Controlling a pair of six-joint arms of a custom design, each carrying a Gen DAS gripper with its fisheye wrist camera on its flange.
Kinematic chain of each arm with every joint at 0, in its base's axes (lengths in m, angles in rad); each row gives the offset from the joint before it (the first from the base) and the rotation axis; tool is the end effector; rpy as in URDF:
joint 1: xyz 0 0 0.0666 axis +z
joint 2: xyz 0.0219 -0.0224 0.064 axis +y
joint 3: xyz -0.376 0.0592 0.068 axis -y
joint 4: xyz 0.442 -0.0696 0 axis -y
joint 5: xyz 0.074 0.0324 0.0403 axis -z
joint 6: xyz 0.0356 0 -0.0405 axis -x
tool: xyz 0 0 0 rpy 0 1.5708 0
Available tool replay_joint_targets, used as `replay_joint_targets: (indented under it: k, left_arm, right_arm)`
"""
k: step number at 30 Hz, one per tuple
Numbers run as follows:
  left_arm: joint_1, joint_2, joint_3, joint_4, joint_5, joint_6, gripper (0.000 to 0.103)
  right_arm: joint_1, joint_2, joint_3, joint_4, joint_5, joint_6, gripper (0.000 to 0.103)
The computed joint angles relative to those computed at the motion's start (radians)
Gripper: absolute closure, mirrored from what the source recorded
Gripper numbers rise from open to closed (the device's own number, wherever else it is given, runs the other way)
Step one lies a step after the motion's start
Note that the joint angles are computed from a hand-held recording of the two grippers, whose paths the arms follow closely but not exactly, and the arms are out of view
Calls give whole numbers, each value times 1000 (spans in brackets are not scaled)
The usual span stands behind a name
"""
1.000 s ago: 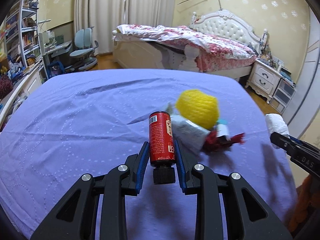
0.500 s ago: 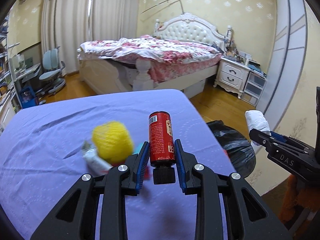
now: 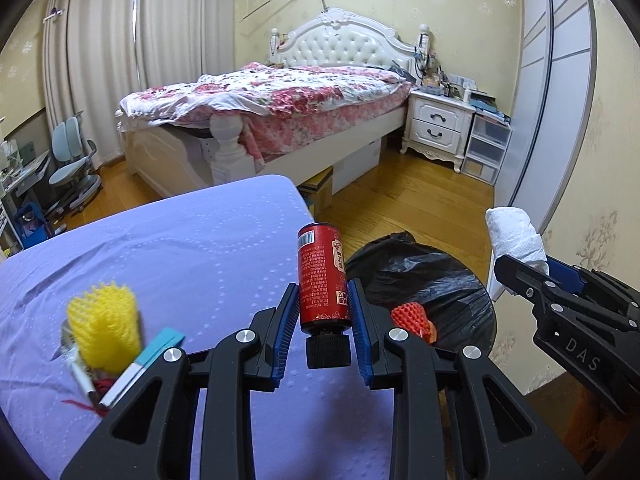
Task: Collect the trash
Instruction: 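Carry the red can and white tissue over the bin and release both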
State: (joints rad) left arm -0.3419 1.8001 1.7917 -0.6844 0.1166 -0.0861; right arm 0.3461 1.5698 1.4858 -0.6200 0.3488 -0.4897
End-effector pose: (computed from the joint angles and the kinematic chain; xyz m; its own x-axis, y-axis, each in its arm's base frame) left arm 0.6576 -0.2388 0.4076 -0.5636 0.2912 -0.7730 0.4675 0.8839 -0.0079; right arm 0.5797 0.1957 0.3999 -0.5720 0.2636 -0.7767 0.2213 0.9614 0.1633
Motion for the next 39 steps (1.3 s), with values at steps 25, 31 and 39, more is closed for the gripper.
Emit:
replay_joint_targets:
  k: [25, 31, 39]
  left_arm:
    - [-65, 171, 207, -107, -62, -4, 45]
    - [-54, 151, 183, -82, -56, 32, 23]
    - [-36, 104, 133, -55, -85, 56, 19]
  right_arm:
    - [-108, 65, 21, -10, -80, -40, 62]
    - [-105, 67, 13, -8, -53, -60, 41]
    - [-95, 45, -9, 0, -22, -76, 27]
